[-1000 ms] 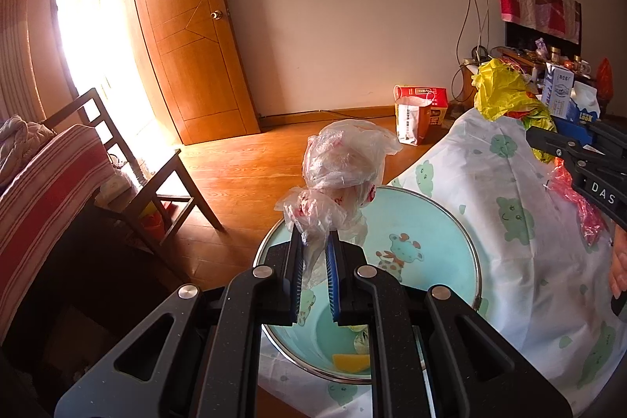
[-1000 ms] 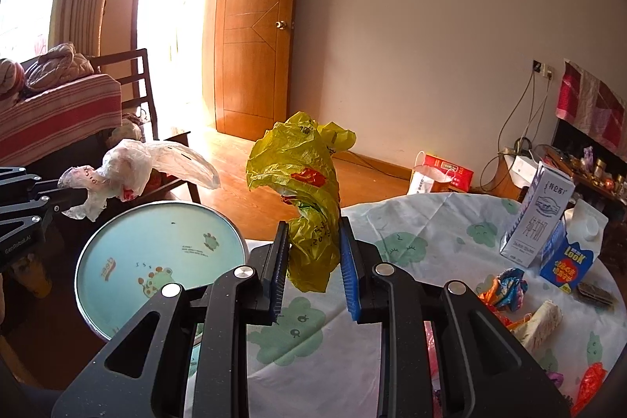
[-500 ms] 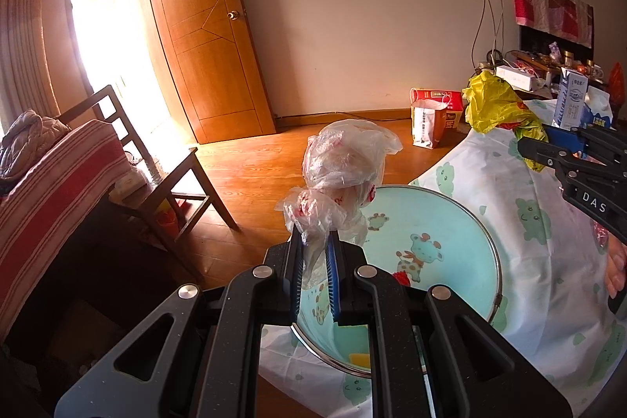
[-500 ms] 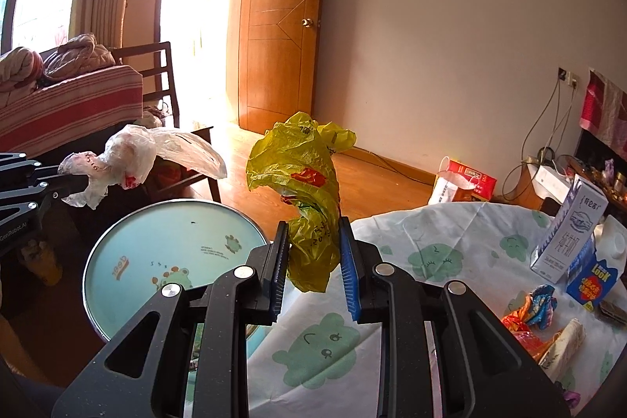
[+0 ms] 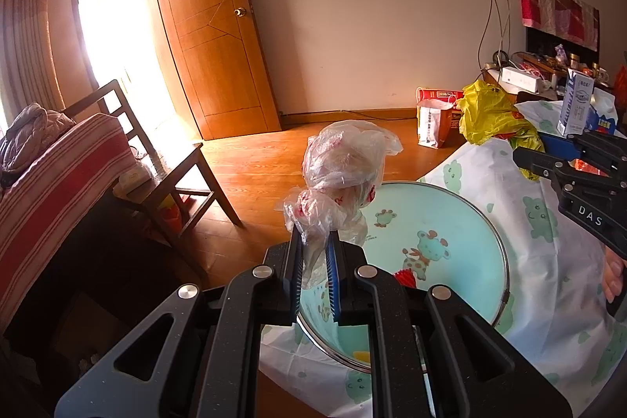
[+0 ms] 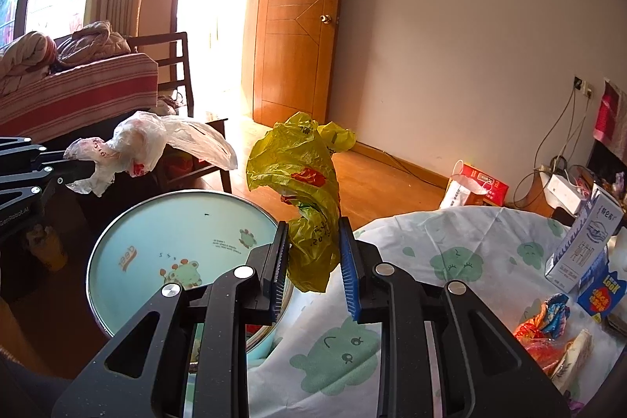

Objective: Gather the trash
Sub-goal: 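Carry the clear bag over the blue bin with the left tool while the right tool carries the yellow bag, then open the left tool to drop the clear bag while the right tool drops the yellow bag into the bin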

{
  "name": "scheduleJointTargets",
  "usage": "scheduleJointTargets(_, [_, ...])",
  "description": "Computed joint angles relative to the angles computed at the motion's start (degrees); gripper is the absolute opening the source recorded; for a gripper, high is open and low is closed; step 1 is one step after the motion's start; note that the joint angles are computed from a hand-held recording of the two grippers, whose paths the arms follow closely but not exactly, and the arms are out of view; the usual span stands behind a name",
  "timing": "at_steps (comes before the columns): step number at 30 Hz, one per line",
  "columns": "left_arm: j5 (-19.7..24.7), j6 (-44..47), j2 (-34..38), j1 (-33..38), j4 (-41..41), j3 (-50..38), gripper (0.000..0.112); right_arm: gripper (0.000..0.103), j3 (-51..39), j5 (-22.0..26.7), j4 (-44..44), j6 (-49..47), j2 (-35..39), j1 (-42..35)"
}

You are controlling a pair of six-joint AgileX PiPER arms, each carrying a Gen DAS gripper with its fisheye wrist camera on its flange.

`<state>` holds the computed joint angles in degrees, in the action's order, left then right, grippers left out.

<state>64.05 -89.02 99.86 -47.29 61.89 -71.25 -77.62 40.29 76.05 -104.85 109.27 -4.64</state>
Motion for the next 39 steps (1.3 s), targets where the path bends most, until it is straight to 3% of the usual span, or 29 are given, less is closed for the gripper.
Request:
scheduleJointTargets(28, [-1.5, 1.4, 0.1, 1.0, -0.7, -0.1, 0.011, 0.026, -0.9, 2.3, -0.8, -1.3, 0.8, -0.4])
scheduleJointTargets(32, [-1.9, 1.8, 0.4, 1.3, -1.3, -0.2, 0.016, 0.027, -1.6, 3.6, -2.6, -0.9, 1.2, -0.2])
scheduleJointTargets(33, [-2.3, 1.9, 0.5, 1.4, -1.5, -0.2, 0.032, 0.033, -1.8, 3.9, -3.2, -0.9, 1.2, 0.0])
scheduleJointTargets(34, [-2.9, 2.1, 0.5, 1.3, -1.6, -0.1, 0.043, 0.049, -1.9, 4.0, -3.3, -1.2, 1.2, 0.1])
scheduleJointTargets(36, [-3.3, 2.2, 0.9, 1.0, -1.4, -0.2, 0.045, 0.067, -0.9, 3.8, -2.4, -3.3, 0.8, 0.3])
scheduleJointTargets(39, [-3.7, 2.9, 1.4, 0.8, -1.8, -0.5, 0.049, 0.067, -0.7, 3.0, -2.8, -3.0, 0.6, 0.7])
